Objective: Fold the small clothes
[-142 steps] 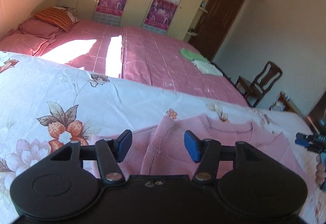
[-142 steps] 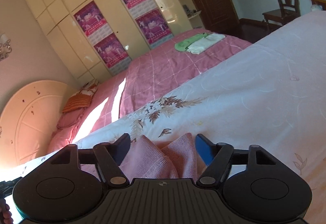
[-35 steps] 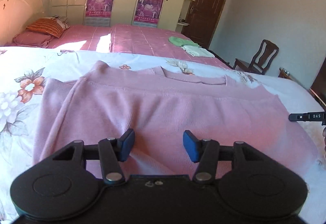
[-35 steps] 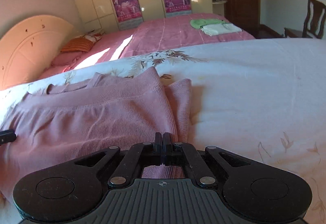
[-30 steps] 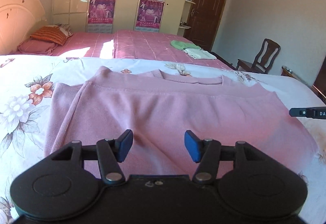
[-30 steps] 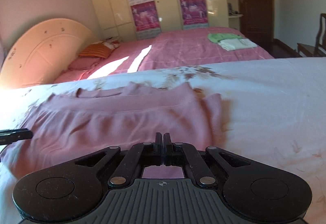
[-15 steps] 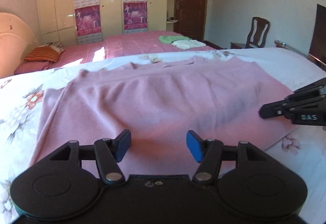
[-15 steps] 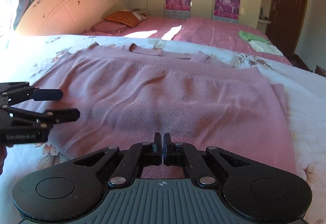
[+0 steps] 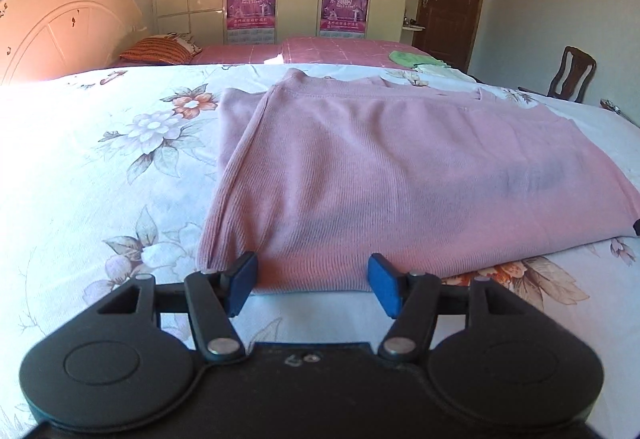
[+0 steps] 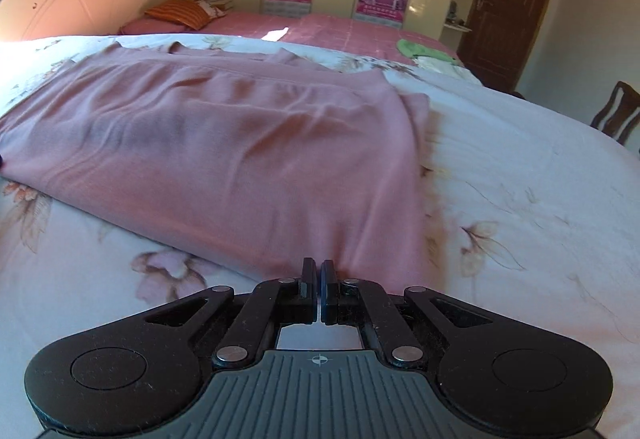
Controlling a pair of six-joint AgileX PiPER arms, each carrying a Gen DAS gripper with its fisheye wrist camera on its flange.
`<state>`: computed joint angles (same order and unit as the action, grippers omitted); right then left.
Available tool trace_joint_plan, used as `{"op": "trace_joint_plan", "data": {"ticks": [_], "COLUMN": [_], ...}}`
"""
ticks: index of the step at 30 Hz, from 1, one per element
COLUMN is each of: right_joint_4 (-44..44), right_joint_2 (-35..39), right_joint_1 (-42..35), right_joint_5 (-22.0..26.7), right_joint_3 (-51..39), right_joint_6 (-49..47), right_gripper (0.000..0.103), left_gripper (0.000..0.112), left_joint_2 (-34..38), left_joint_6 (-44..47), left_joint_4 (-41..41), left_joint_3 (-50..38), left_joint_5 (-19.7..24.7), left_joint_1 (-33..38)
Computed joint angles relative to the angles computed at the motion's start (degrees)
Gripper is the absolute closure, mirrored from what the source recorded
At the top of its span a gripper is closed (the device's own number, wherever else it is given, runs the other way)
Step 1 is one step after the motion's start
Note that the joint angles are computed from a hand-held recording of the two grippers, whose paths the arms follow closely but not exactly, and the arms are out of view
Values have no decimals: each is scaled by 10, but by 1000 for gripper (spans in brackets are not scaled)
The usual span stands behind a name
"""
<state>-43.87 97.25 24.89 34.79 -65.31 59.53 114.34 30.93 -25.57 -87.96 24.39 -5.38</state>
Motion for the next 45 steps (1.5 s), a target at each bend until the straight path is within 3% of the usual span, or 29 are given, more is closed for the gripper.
{"op": "trace_joint_plan", "data": {"ticks": [2, 5, 6, 9, 11, 14, 17, 19, 24, 30, 34, 36, 38, 39, 40, 41, 43, 44, 45], "right_joint_4": [10, -74, -80, 28, 60, 7, 27, -6, 48, 13, 27, 33, 62, 49, 14, -39, -77, -71, -58], "right_joint_2": [-19, -54, -56, -31, -12, -14, -25, -35, -13, -17, -18, -21, -27, -41, -58, -76, -91, -94, -96], "right_joint_1": [-6, -6, -10, -43, -48, -28, -29, -22, -27, -15, -16, -21, -27, -25, -15, 0, 26, 32, 37], "right_joint_5": [7, -13, -16, -32, -44, -32, -21, -24, -1, -12, -7, -13, -16, -32, -40, -43, -36, -34, -38], "right_joint_3": [9, 34, 31, 2, 5, 15, 7, 17, -5, 14, 10, 13, 7, 18, 34, 52, 63, 61, 57], "right_joint_6": [5, 116, 129, 43, 4, 34, 23, 56, -3, 55, 37, 37, 26, 42, 81, 132, 168, 168, 164], "right_gripper": [103, 103, 103, 103, 103, 103, 102, 102, 102, 102, 102, 102, 97, 72, 21, 9, 18, 25, 46], "left_gripper": [53, 52, 52, 52, 50, 50, 49, 49, 49, 49, 49, 49, 50, 49, 50, 51, 55, 55, 55], "left_joint_2": [-8, -27, -21, 17, 14, 15, 16, 14, 12, 8, 10, 11, -10, -32, -45, -50, -46, -51, -51], "left_joint_6": [-55, -39, -62, -139, -123, -142, -146, -146, -167, -144, -129, -163, -148, -113, -90, -74, -44, -12, 19], "left_joint_4": [52, 32, 47, 96, 87, 116, 120, 122, 144, 130, 114, 138, 97, 42, -15, -73, -187, -244, -302], "left_joint_3": [-4, 22, 14, -31, -9, -18, -29, -25, -19, -5, -12, -33, -23, 6, 23, 30, 54, 80, 96], "left_joint_5": [1, -42, -36, 7, -22, -9, 8, 4, -6, -20, -10, 22, 33, 20, 27, 57, 101, 91, 87], "left_joint_1": [-12, -24, -27, -26, -27, -31, -28, -29, -35, -34, -29, -29, -17, -5, 9, 28, 67, 79, 90]}}
